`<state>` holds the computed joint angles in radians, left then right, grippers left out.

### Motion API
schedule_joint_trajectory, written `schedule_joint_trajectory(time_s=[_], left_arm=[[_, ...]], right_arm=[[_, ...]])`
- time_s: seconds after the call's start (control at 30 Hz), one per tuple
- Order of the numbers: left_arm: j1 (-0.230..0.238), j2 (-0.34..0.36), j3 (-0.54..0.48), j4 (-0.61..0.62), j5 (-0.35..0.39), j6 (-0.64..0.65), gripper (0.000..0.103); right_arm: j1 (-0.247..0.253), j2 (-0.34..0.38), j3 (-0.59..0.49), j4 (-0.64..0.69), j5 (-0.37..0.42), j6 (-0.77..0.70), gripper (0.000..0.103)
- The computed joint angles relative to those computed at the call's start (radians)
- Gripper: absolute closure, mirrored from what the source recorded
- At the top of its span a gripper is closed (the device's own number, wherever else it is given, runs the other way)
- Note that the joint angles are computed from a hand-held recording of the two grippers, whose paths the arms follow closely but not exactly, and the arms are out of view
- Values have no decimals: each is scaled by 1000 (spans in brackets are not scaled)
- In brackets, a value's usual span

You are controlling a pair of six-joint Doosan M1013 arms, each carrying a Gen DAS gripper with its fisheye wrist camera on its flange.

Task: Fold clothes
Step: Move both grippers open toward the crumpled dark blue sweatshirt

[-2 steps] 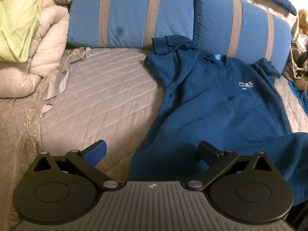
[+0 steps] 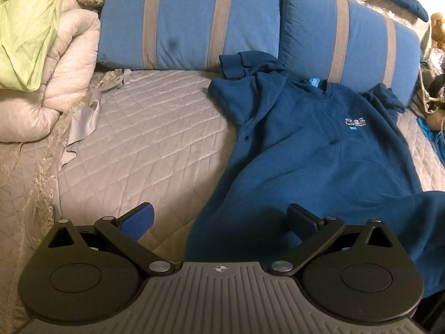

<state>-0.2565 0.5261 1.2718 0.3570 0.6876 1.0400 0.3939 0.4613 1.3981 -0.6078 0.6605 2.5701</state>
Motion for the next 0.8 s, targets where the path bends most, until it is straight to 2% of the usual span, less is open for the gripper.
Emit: schedule_joint_trajectory(time_s=[0.4,0.63,0.8], left_arm=[[-1,-12,26,61,-49,-49,0],[14,-26,47,34,-116,-41,0],[14,-32,61,92,-145,-77,0]], right_arm=[[1,1,-7,3,3,6,0],[1,-3,-4,-21,9,22,0],[2,-4,-3,-26,8,27,0]])
